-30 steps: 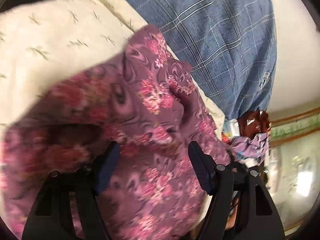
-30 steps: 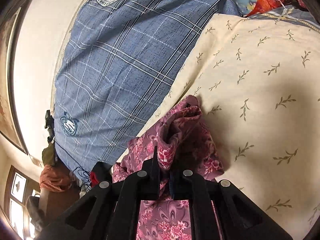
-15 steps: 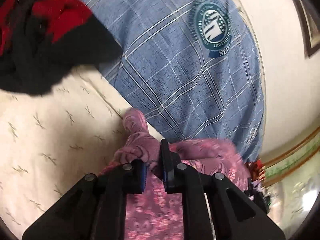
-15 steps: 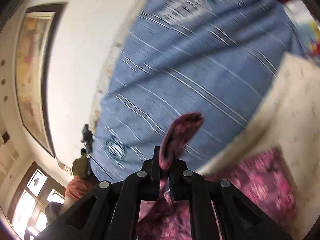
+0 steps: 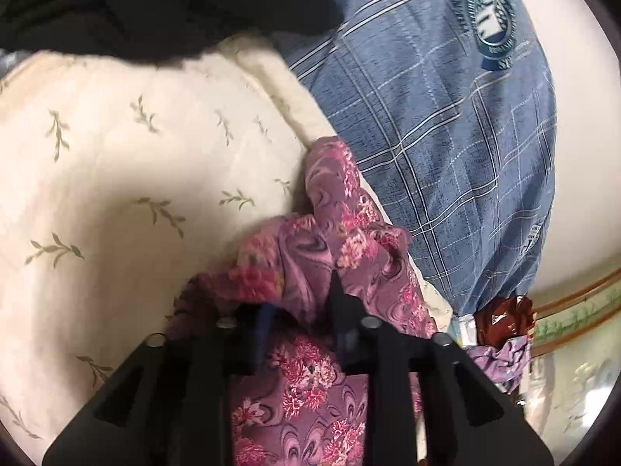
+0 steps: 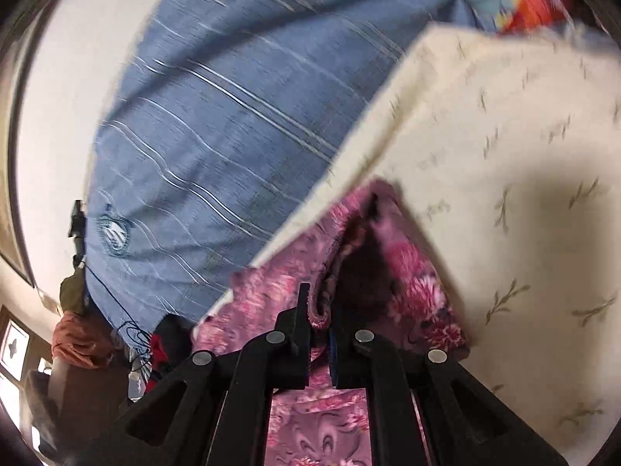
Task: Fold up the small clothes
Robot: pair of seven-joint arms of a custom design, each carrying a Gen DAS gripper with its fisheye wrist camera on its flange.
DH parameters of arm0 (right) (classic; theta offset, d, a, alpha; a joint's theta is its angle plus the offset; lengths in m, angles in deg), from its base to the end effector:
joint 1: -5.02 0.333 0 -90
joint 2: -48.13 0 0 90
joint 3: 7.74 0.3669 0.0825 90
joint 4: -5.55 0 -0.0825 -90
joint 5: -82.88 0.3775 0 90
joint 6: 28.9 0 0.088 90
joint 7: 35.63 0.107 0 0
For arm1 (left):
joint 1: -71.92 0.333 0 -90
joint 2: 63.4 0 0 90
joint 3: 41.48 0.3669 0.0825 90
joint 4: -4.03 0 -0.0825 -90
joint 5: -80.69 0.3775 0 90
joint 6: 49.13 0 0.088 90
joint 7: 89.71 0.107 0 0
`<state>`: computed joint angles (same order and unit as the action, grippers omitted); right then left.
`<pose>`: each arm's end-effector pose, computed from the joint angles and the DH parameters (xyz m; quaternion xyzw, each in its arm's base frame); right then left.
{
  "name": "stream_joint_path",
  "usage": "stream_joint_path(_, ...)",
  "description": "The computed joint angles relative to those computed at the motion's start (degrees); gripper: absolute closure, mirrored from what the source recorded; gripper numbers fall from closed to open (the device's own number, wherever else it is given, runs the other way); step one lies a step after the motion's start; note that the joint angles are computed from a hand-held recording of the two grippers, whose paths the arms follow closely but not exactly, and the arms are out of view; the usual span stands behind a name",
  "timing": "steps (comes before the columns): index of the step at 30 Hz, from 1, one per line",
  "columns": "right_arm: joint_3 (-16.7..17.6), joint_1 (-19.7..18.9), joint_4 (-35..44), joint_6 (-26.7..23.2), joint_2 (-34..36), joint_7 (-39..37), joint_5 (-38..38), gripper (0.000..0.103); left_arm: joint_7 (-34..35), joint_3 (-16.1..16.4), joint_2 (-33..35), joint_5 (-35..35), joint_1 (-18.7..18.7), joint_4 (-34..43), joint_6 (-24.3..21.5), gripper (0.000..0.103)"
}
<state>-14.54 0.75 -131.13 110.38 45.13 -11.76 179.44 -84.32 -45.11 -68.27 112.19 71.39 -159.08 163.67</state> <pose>0.4849 -0.0921 0.4071 -0.4700 0.7155 0.0270 0.5161 0.3818 -0.0971 0.3876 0.8300 -0.3415 0.4406 0.0191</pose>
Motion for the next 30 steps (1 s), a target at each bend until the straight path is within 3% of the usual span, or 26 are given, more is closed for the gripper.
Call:
stream_joint_path(2, 0.4, 0.2, 0.6, 3.1, 1.1, 3.4, -4.3, 0.097, -1.4, 0.5, -0.5, 2.4, -0.2, 0.6, -1.3, 0.072)
stream_joint_path(5, 0.2, -0.2, 0.7, 3.4, 2.2, 9.8, -12.3, 0.096, -3.1, 1.4, -1.5, 6.0, -0.3, 1.3, -2.9, 0.062)
stream_joint_path(6, 0.2, -0.2, -0.1, 4.1, 1.2, 9.3, -12.1, 0.090, -2.8, 1.3, -2.1, 5.8, -0.3, 1.0, -3.2, 0.057)
stream_joint_path(8, 0.8, 0.4, -2.3, 9.9, -2.5, 9.8, -11.4, 0.089, -2.3, 1.2, -2.2, 4.8, -0.5, 0.7, -1.8, 0.049)
stream_joint_path(11, 1.6, 2.0, -3.1, 16.0, -7.3, 1.9, -2.0, 0.088, -1.9, 1.4, -2.7, 4.9, -0.8, 0.9, -2.1, 0.045)
stream_joint_path(12, 1.8, 2.7, -2.4, 15.5, -7.9, -0.2, -1.1, 0.086, -2.1, 1.6, -2.8, 5.2, -1.0, 1.1, -2.7, 0.045)
stream_joint_path(15, 2.8, 5.7, 3.5, 7.4, -4.6, 3.7, -11.2, 0.075, -2.7, 1.6, -2.0, 4.5, -1.3, 1.5, -2.5, 0.045)
stream_joint_path(21, 7.9, 11.7, 21.0, -3.4, 10.8, 12.7, -27.5, 0.075, -3.7, 1.9, -1.8, 6.1, -1.4, 2.0, -3.8, 0.045)
stream_joint_path(24, 10.3, 13.6, 29.1, -6.1, 18.4, 20.3, -35.7, 0.075, -5.3, 2.3, -1.0, 8.1, -1.4, 2.9, -3.8, 0.045)
stream_joint_path(30, 12.9, 16.4, 34.6, -3.6, 25.2, 27.9, -46.2, 0.074, -6.6, 2.1, -0.8, 10.0, -0.2, 3.0, -2.7, 0.045)
